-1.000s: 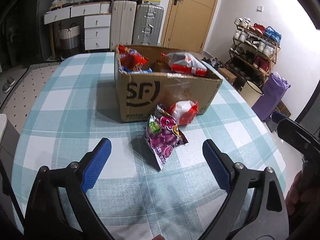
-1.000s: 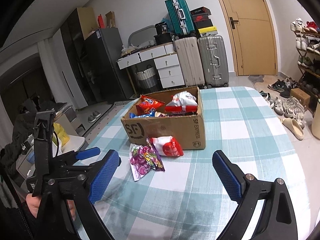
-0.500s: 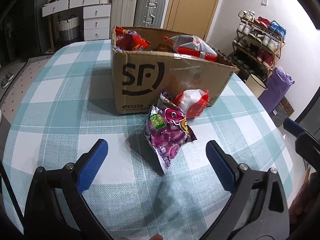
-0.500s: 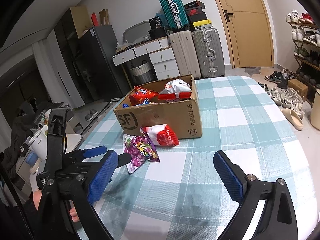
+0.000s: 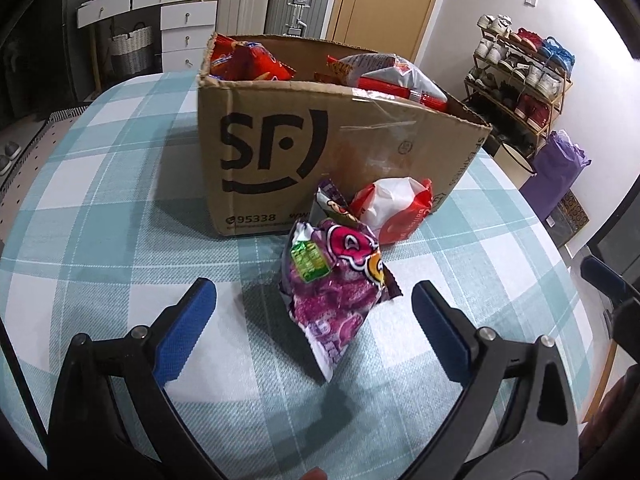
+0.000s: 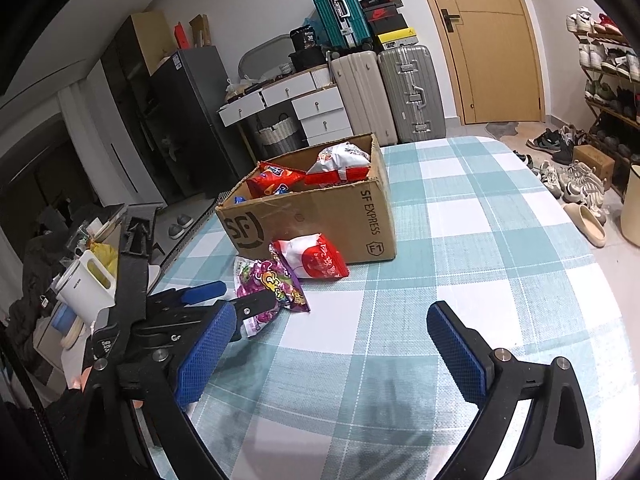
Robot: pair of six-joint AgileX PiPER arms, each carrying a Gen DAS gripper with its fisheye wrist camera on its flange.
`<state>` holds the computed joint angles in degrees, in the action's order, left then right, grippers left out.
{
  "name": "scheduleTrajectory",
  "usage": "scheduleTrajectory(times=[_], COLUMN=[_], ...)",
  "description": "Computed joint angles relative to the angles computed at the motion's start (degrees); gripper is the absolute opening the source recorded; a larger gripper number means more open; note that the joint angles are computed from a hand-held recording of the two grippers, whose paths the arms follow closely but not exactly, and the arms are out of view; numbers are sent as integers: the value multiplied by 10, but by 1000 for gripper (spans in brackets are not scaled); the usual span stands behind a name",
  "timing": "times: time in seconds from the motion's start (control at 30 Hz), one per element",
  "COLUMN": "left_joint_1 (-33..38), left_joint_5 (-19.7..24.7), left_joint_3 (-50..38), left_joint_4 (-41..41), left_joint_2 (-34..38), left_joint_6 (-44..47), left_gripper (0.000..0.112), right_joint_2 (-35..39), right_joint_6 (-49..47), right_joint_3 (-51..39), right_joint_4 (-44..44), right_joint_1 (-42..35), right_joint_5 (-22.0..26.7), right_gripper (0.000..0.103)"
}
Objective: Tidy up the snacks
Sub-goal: 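Grasp the purple candy bag with the left gripper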
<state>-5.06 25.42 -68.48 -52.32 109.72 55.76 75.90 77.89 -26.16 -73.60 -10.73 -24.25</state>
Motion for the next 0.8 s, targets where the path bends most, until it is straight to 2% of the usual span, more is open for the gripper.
scheduleTrajectory(times=[0.57,0.8], left_joint_1=[-52,-66], left_joint_5=[-3,10], left_joint_3=[-123,-169], left_joint_4=[121,140], left_joint_2=[97,132], left_joint_6=[-138,-161], left_gripper=[97,82], right_joint_2=[9,17], right_joint_6=[-18,-23], right_joint_3=[9,8], right_joint_4=[9,10], right_joint_1=[-28,-38], right_joint_5=[-16,-23], right_gripper=[98,98])
